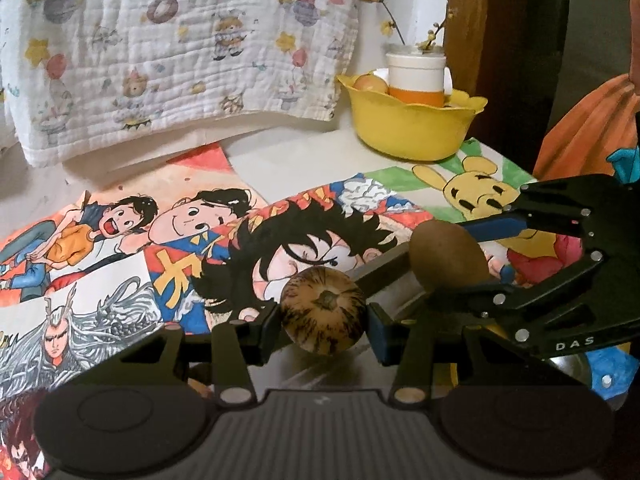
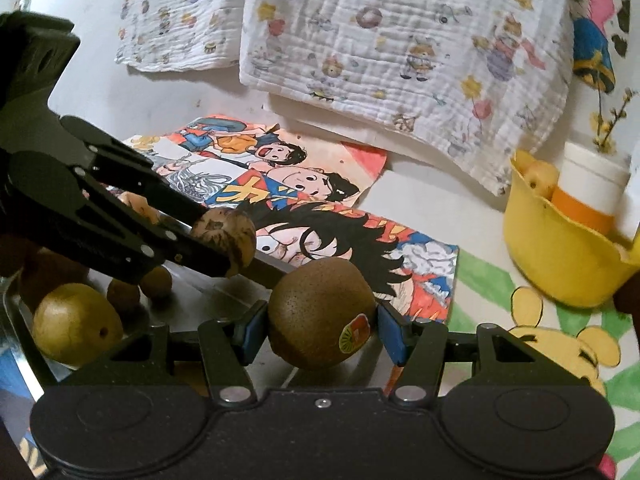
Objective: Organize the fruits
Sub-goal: 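Carry the kiwi and striped fruit in both tools over the metal tray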
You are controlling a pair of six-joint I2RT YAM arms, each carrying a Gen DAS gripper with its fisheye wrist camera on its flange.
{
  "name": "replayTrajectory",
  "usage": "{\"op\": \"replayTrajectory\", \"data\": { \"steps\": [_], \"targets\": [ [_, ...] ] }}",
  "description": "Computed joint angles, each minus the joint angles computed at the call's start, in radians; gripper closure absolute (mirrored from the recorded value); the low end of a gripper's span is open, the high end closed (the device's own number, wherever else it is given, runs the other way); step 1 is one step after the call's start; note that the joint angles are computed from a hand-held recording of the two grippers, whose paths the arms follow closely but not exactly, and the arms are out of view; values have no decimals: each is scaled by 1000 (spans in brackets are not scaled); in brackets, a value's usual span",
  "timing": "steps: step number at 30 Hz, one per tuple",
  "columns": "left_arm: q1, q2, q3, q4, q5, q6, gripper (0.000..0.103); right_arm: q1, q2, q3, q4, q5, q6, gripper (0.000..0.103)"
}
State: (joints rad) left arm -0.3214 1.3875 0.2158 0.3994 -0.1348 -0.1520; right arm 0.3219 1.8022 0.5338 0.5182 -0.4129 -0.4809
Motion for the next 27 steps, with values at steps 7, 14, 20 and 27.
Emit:
{"op": "replayTrajectory", "data": {
  "steps": [7,14,20,27],
  "targets": [
    [-20,5,-3,-13,-8,7,52,-12,-14,-30,15,2,73,43],
    [-40,8,5,-38,-27,22,52,-46,-59,-40,-83,-40,169,42],
    [-41,5,6,-46,-28,41,52,-31,-73,-27,-143,-18,204,42],
    [-52,7,4,-45,-50,56,52,0,-93,-26,-165,24,202,42]
  ]
}}
